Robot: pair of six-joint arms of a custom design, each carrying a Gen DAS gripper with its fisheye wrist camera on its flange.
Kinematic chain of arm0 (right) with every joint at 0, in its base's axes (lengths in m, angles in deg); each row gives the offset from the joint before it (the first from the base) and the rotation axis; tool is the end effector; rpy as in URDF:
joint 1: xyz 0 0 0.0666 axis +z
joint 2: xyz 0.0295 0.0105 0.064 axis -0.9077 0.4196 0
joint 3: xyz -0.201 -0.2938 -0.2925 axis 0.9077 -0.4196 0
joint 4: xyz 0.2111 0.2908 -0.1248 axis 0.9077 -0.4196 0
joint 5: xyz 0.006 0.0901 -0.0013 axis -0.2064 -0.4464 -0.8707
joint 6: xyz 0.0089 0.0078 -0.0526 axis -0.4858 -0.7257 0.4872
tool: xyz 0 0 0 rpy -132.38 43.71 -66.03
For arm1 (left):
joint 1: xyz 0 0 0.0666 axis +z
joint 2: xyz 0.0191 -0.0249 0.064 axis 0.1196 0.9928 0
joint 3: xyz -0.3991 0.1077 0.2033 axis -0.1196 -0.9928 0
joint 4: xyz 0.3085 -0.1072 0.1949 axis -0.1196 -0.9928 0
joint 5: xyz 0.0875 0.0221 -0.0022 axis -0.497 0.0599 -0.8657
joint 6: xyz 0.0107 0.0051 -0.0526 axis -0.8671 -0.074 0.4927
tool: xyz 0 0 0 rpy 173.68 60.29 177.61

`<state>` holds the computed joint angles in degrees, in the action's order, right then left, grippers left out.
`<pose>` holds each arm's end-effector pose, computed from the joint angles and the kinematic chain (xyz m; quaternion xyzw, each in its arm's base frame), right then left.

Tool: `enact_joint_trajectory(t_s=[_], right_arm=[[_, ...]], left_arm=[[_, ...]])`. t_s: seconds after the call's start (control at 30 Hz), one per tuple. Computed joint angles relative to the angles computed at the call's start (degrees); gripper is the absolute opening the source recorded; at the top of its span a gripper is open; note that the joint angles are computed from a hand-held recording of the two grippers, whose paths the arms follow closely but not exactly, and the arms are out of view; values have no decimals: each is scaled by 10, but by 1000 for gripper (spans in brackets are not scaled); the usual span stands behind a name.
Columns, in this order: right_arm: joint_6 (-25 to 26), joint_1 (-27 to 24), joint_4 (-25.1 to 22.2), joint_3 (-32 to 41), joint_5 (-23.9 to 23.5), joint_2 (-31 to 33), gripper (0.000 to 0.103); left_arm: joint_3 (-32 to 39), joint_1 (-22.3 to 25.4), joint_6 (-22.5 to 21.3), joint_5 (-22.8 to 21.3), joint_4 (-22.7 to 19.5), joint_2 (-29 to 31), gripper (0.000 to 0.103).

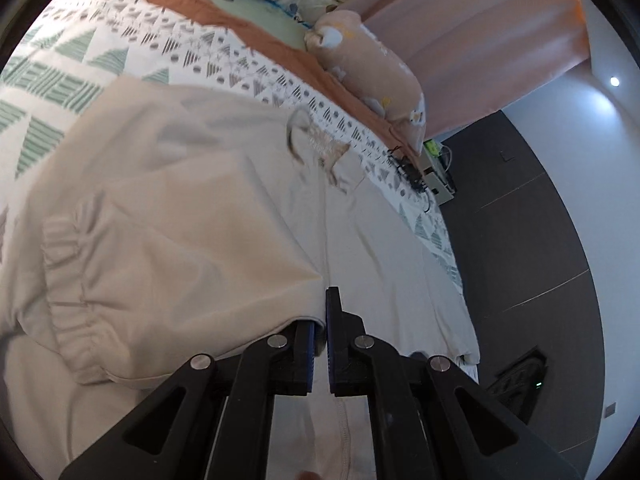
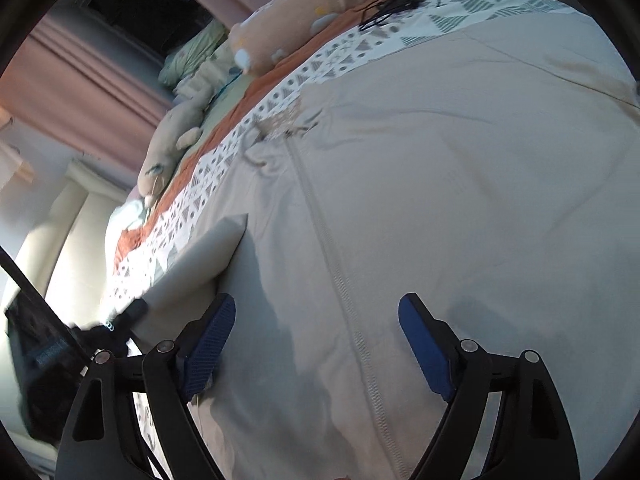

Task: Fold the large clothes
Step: 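Lay the sleeve cuff onto the jacket front and open the left gripper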

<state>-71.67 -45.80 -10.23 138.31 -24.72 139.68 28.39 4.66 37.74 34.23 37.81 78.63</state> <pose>0.4977 0.1857 0.3764 0.0886 0.8980 0.3149 0.2942 0.5719 -0.0369 0.3790 -0.2105 0.8741 -0.3196 0.2992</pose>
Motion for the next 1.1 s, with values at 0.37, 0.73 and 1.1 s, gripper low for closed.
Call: enact_joint_trajectory(t_s=[0.37, 0.73, 1.1], right_arm=[[-9, 12, 10, -31, 10, -37, 83], [89, 63, 1, 15, -38, -14, 83], [223, 148, -93, 85, 64, 29, 83]], left_arm=[[-96, 7, 57, -6, 86, -43, 103], [-200, 82, 14, -140, 45, -202, 103], [-269, 159, 44, -137, 52, -280, 103]])
